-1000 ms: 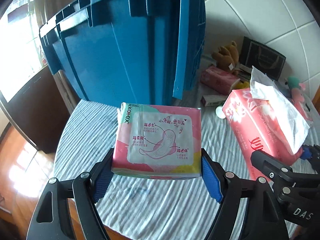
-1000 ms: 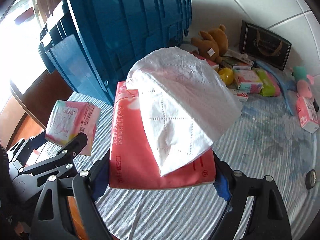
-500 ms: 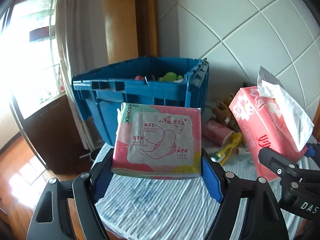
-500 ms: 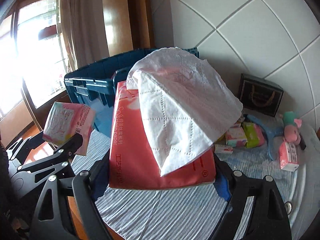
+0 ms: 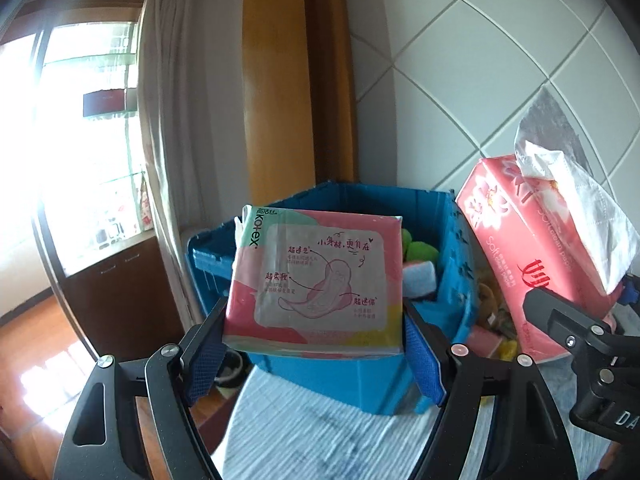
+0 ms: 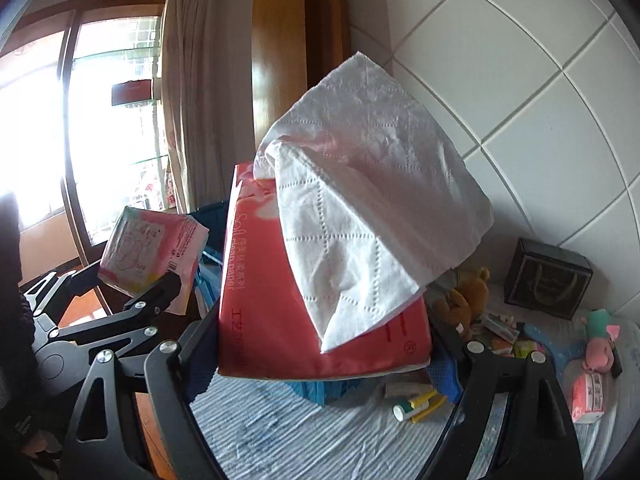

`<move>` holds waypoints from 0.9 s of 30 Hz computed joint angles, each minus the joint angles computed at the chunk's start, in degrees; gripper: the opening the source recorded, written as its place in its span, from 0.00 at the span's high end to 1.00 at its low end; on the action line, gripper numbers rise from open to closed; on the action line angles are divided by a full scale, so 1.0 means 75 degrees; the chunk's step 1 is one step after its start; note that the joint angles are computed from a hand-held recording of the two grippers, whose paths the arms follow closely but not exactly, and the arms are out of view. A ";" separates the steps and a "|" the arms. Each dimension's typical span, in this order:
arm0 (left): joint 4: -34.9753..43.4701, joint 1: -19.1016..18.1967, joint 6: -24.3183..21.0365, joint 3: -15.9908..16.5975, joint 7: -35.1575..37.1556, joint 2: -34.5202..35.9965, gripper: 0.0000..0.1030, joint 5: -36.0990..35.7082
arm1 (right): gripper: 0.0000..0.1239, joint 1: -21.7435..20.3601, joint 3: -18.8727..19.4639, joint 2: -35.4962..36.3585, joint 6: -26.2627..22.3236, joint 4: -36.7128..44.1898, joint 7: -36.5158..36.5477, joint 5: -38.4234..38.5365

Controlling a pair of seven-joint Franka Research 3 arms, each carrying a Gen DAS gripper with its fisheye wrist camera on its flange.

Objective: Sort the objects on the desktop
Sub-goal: 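Lower both tools into the crate and open them to drop both packs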

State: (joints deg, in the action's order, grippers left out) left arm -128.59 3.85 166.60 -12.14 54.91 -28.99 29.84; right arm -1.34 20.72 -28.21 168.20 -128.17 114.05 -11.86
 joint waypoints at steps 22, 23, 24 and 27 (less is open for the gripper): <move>0.6670 0.0295 -0.1921 0.0592 0.5725 0.6057 0.23 -0.4334 | 0.31 0.0546 0.1934 0.6990 -0.4860 0.8198 0.3449 -0.6210; 0.6882 0.0319 -0.2045 0.0568 0.5771 0.6227 0.23 -0.4328 | 0.31 0.0678 0.1820 0.7101 -0.4964 0.8370 0.3398 -0.6180; 0.7058 0.0341 -0.2155 0.0546 0.5804 0.6373 0.23 -0.4323 | 0.31 0.0786 0.1712 0.7183 -0.5037 0.8499 0.3354 -0.6138; 0.7487 0.0402 -0.2461 0.0493 0.5841 0.6689 0.23 -0.4332 | 0.31 0.1123 0.1433 0.7481 -0.5170 0.8951 0.3103 -0.5983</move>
